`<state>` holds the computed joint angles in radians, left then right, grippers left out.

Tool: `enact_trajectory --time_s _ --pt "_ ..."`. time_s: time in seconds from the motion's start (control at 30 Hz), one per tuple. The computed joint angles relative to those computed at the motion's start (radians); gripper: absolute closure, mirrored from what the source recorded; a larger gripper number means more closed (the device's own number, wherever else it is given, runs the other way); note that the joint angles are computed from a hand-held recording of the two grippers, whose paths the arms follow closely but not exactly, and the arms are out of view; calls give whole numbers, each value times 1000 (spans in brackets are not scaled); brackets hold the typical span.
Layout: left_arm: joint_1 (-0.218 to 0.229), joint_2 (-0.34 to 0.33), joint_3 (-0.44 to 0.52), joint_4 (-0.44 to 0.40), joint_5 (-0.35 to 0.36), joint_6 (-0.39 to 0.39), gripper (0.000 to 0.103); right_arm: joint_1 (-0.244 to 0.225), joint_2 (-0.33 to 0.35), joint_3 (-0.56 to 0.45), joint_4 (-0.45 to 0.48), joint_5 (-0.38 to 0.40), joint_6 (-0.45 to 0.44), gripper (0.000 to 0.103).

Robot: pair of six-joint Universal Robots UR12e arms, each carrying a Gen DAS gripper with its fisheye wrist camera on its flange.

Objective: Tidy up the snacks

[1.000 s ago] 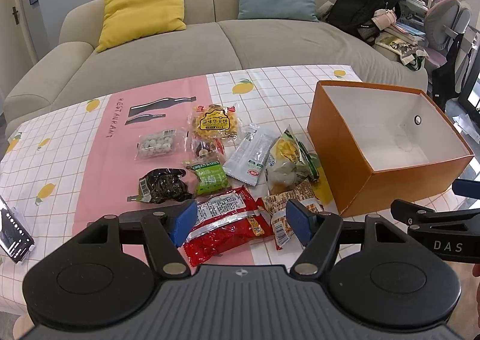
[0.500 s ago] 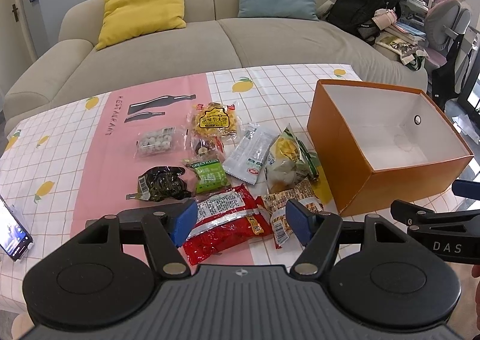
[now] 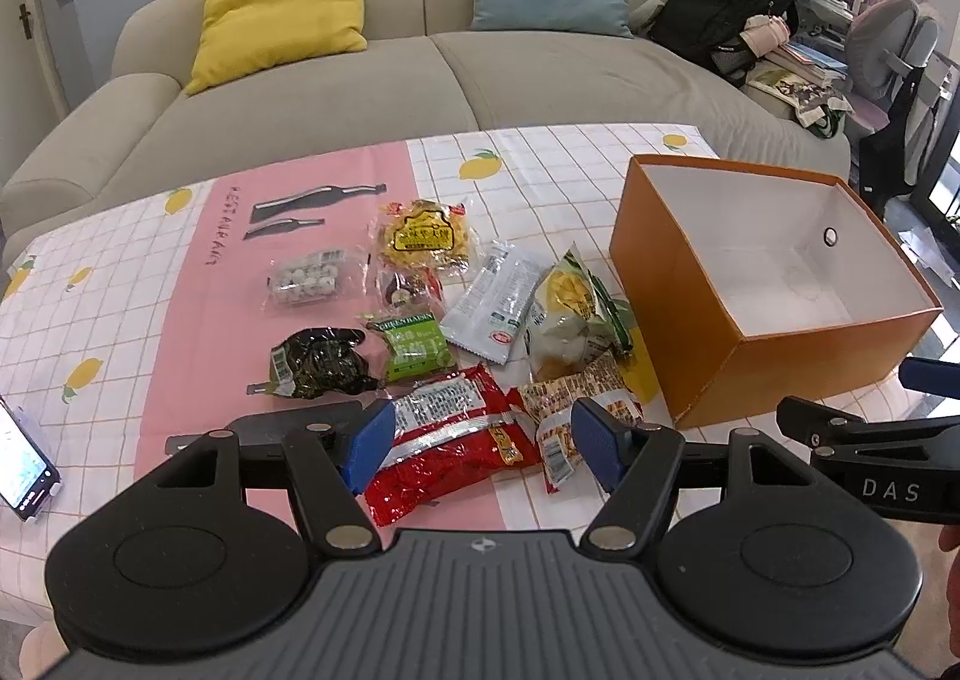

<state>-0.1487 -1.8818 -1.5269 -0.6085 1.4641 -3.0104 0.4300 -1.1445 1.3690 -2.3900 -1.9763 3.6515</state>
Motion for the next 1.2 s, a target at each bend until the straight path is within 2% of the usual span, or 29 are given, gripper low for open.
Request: enact_trajectory --time_s 0.17,0.33,0.37,0.43,0.53,0.67,0.73,0.93,1.1,1.2 --pt "28 2 14 -69 -69 28 30 -2 -3 10 -41 25 -19 4" --pt "47 -4 32 -131 -98 36 42 -2 0 17 -101 71 -72 24" --pt "50 -6 34 -137 -105 35 42 -2 2 15 -105 82 -81 25" --pt "56 -10 36 -147 -122 38 42 -4 5 16 -120 113 -98 36" --pt "61 -19 42 -159 -135 64 42 -7 13 10 -126 169 -126 42" --pt "65 -37 58 -185 -139 77 40 -9 34 -10 -123 226 -141 43" --pt "66 -46 62 -184 -134 88 36 -10 47 -25 -112 245 -146 43" --pt "69 -83 93 -219 -115 161 30 -15 92 -74 -73 293 -132 41" --pt "74 -116 110 -222 -117 203 28 -7 145 -133 -28 262 -126 36" --pt "72 -131 115 -210 -106 295 27 -5 166 -157 -3 238 -127 31"
